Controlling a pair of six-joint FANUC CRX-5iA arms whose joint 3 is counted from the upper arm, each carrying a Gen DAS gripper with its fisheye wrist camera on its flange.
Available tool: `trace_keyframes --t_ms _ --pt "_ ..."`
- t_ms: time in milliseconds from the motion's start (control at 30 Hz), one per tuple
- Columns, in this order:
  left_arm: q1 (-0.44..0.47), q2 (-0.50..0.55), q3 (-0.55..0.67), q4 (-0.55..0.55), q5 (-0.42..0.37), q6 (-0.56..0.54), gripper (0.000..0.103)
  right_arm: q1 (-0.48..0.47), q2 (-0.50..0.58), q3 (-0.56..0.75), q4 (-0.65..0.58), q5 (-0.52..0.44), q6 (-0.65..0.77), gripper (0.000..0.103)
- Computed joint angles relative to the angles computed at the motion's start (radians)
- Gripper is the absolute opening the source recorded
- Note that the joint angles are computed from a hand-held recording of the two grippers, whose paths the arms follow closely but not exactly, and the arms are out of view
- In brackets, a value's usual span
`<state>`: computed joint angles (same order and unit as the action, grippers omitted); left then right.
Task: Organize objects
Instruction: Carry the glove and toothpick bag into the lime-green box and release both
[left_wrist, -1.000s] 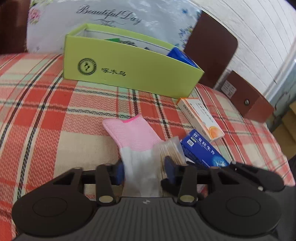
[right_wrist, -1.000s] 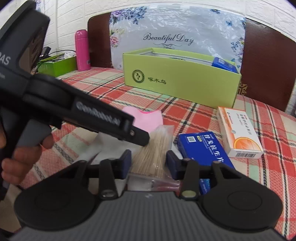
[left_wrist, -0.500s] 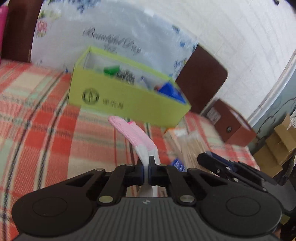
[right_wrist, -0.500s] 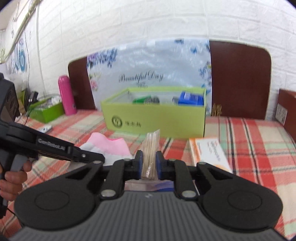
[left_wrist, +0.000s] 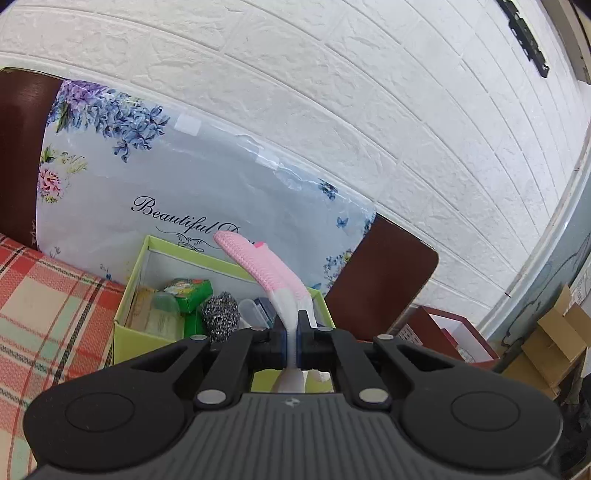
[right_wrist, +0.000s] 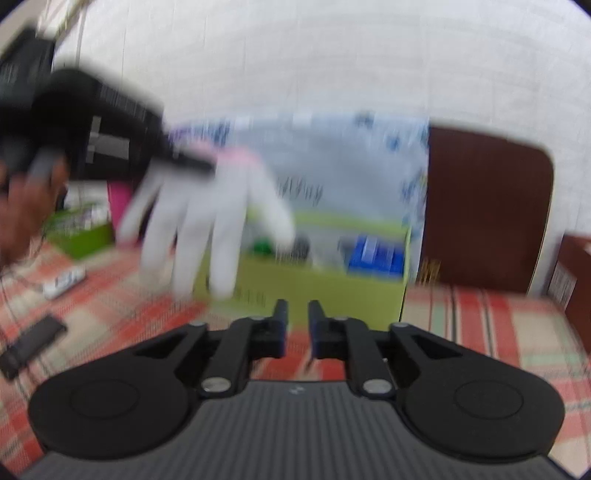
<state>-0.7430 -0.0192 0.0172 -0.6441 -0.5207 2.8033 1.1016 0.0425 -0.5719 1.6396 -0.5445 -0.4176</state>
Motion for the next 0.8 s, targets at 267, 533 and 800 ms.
trace_keyframes --t_ms 267,533,800 --pt "0.058 0.092 0.09 0.042 0.012 -0.004 0.003 0.051 0.137 0.062 -0.215 0.002 0.205 0.056" --pt "0.116 0.233 0.192 0.052 -0.038 0.005 0.003 0.028 0.17 0.089 -0.206 0.073 0.262 0.029" --pt "0.096 0.229 0.179 -0.034 -0.157 0.087 0.066 -0.042 0.114 0.042 0.024 0.128 0.035 0.02"
